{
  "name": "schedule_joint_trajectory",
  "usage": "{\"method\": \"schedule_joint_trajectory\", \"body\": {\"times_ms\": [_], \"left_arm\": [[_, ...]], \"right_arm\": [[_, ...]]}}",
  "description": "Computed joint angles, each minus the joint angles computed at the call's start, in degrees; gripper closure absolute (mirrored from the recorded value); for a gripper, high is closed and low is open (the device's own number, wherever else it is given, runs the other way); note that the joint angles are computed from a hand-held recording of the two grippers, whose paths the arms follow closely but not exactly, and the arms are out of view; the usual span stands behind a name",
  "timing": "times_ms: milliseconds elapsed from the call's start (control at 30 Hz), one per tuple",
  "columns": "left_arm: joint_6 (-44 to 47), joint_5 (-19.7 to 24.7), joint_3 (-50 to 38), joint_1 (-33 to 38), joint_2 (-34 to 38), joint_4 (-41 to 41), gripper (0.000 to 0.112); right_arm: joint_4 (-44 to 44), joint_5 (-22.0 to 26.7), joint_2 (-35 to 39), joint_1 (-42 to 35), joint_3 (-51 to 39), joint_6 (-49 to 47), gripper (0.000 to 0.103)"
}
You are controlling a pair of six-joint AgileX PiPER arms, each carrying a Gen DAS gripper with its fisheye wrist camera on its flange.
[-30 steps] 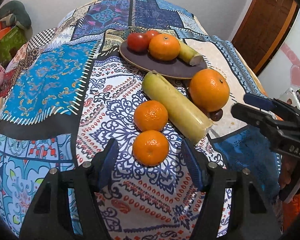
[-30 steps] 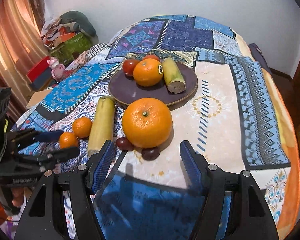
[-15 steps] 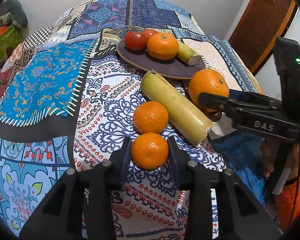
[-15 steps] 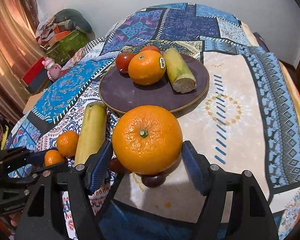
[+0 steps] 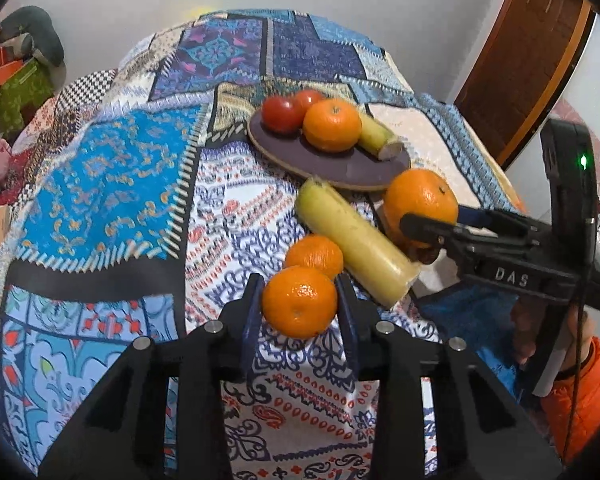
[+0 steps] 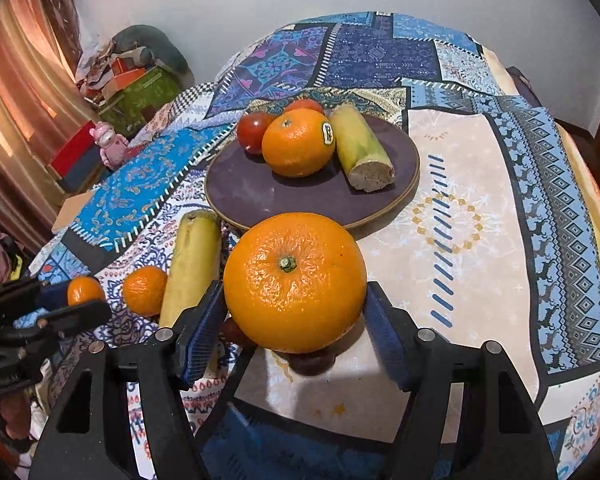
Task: Organize fruits
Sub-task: 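Grasp a mandarin with the left tool while the right tool grasps a large orange, then lower mandarin and orange onto the dark plate and open both tools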
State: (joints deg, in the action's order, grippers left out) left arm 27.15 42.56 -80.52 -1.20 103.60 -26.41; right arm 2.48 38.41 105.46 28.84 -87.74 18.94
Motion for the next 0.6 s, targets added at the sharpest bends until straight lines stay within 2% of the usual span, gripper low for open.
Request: {"method": "schedule_joint_trajectory", "body": {"times_ms": [333, 600], "left_arm": [[-2.10, 0.85, -8.42, -1.10, 2.27, 1.24, 0.077], [-4.52, 2.36, -18.77, -2.63, 7.65, 3.78, 0.077]], "right_arm": [[-3.52, -0.20, -1.63, -0.17, -2.11, 1.79, 0.038], [-5.00, 1.02, 0.61, -1.33, -7.87, 1.09, 0.038]]}}
